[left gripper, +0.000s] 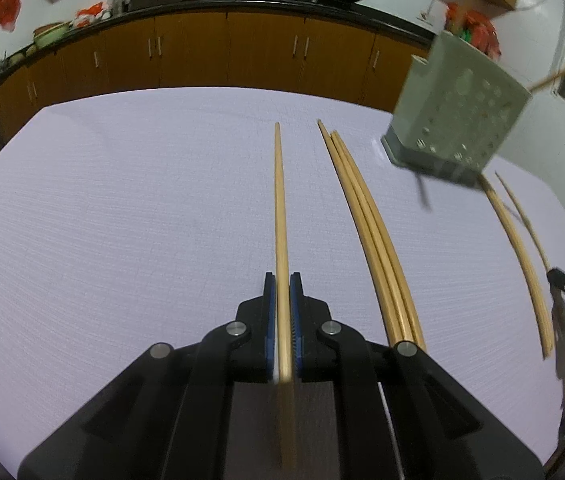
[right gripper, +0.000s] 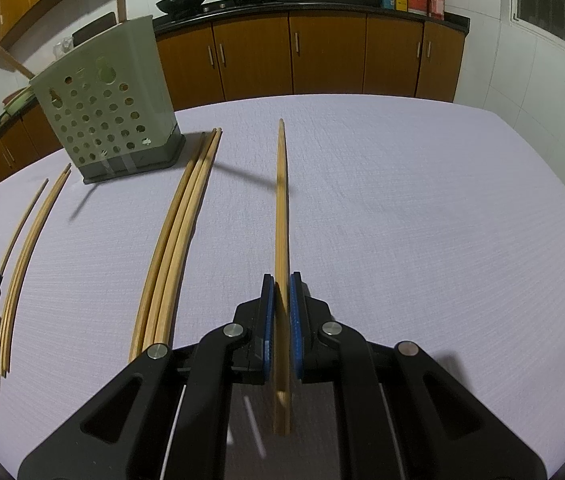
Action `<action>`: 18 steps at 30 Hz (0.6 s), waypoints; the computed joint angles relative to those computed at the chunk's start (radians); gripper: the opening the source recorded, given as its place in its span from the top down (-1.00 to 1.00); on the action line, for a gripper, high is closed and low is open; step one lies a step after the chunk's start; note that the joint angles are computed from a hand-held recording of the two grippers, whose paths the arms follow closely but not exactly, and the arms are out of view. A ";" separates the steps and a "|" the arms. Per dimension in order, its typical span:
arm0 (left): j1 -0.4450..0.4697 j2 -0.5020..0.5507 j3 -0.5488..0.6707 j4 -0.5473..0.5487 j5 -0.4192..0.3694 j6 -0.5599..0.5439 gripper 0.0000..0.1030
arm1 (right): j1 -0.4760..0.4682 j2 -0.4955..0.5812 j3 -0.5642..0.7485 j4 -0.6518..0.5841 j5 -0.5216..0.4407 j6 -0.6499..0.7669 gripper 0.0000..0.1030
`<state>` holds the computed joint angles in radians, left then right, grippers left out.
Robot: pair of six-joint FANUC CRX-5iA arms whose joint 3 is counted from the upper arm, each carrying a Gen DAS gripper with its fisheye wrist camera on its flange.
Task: Organize utensils
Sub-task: 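Lift the held chopstick with the left tool while the right tool lifts its own, then lower both held chopsticks upright into the green holder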
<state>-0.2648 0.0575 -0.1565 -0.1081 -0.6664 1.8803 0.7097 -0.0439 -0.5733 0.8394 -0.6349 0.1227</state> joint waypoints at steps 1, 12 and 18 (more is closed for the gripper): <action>-0.008 -0.007 -0.004 -0.015 -0.005 0.005 0.82 | 0.002 -0.003 -0.003 0.000 -0.001 -0.002 0.82; -0.002 -0.064 -0.012 -0.028 0.017 -0.004 0.85 | 0.000 -0.081 -0.059 0.171 0.006 -0.121 0.85; 0.010 -0.149 0.009 -0.045 0.103 -0.006 0.85 | -0.026 -0.156 -0.082 0.387 -0.006 -0.244 0.85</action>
<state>-0.2551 -0.0911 -0.1479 -0.1529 -0.5631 1.8745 0.6834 -0.1994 -0.6552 1.2264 -0.6409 -0.1211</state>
